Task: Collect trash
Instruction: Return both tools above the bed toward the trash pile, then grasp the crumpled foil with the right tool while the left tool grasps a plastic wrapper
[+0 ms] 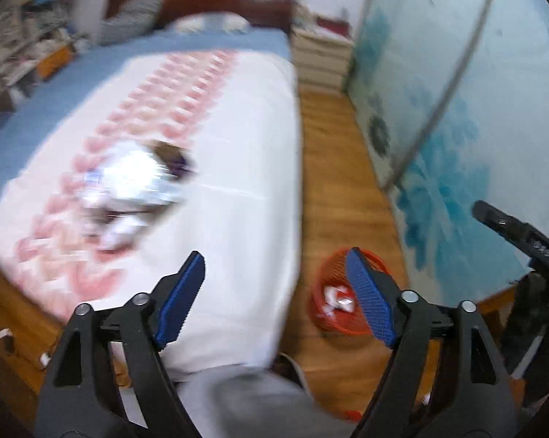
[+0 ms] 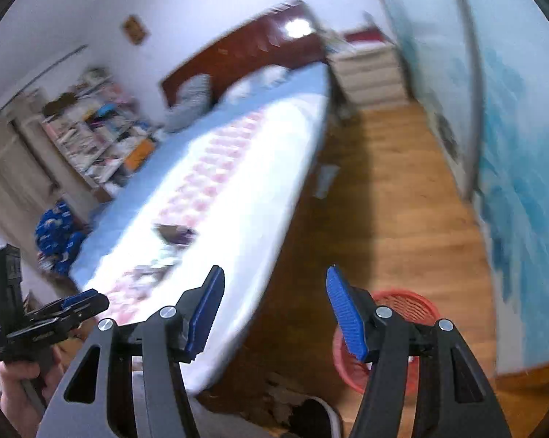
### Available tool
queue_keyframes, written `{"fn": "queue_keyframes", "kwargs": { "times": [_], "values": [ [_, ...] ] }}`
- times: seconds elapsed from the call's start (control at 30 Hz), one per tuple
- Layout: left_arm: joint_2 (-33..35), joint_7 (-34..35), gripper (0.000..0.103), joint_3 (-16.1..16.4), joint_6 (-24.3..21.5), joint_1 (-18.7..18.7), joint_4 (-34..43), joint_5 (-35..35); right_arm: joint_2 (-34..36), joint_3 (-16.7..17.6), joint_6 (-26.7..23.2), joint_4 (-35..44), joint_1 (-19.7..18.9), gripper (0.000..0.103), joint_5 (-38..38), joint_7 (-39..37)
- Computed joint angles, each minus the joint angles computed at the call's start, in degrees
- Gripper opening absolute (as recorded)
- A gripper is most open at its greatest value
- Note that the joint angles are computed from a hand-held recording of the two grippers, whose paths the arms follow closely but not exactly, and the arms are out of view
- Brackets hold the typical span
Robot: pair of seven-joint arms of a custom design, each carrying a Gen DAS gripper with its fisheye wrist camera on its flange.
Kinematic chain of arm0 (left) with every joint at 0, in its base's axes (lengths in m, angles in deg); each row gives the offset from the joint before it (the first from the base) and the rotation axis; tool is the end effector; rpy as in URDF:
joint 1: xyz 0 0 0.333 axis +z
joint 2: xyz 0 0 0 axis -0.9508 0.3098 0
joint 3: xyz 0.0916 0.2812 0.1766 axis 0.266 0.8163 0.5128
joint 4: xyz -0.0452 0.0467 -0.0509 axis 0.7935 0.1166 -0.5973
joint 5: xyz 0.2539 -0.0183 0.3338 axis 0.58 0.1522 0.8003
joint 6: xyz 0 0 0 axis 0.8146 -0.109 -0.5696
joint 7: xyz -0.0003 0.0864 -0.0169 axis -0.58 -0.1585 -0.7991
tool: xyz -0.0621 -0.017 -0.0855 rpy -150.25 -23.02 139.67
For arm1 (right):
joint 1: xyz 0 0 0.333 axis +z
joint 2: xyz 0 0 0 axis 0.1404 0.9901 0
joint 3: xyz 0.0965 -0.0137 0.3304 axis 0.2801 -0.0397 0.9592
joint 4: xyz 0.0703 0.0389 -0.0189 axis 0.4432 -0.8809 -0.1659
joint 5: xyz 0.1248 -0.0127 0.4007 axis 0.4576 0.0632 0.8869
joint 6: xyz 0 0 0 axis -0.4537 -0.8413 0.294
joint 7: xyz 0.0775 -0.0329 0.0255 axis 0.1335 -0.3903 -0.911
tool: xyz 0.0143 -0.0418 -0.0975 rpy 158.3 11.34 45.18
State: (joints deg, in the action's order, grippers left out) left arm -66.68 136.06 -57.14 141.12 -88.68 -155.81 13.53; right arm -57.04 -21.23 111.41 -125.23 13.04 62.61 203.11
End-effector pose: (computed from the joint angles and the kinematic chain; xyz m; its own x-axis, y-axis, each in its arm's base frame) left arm 0.5109 -0.3018 0.6517 -0.3312 -0.9375 0.1065 -0.7612 0.1988 -0.6173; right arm 0.3695 0.1662 0.6759 -0.1469 -0.9003 -0.4097 -0.5970 0.4109 -0.6890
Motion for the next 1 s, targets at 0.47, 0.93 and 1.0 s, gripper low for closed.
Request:
{"fn": "queue_keyframes", "kwargs": {
  "times": [0.47, 0.93, 1.0],
  "values": [
    [-13.8, 0.0, 0.081, 7.7, 3.9, 5.2, -16.2, -2.9, 21.7, 7.1, -3.4, 18.0, 9.6, 0.059, -8.2, 3.3],
    [-16.5, 2.2, 0.081, 10.5, 5.3, 6.2, -21.1, -7.1, 50.1, 0.0, -12.6, 47.2, 20.2, 0.07, -28.9, -8.2],
    [-16.6, 2.2, 0.081, 10.6, 5.3, 6.4, -21.4, -7.3, 57.0, -1.6, -14.6, 55.3, 22.1, 0.07, -31.0, -12.2]
  ]
}}
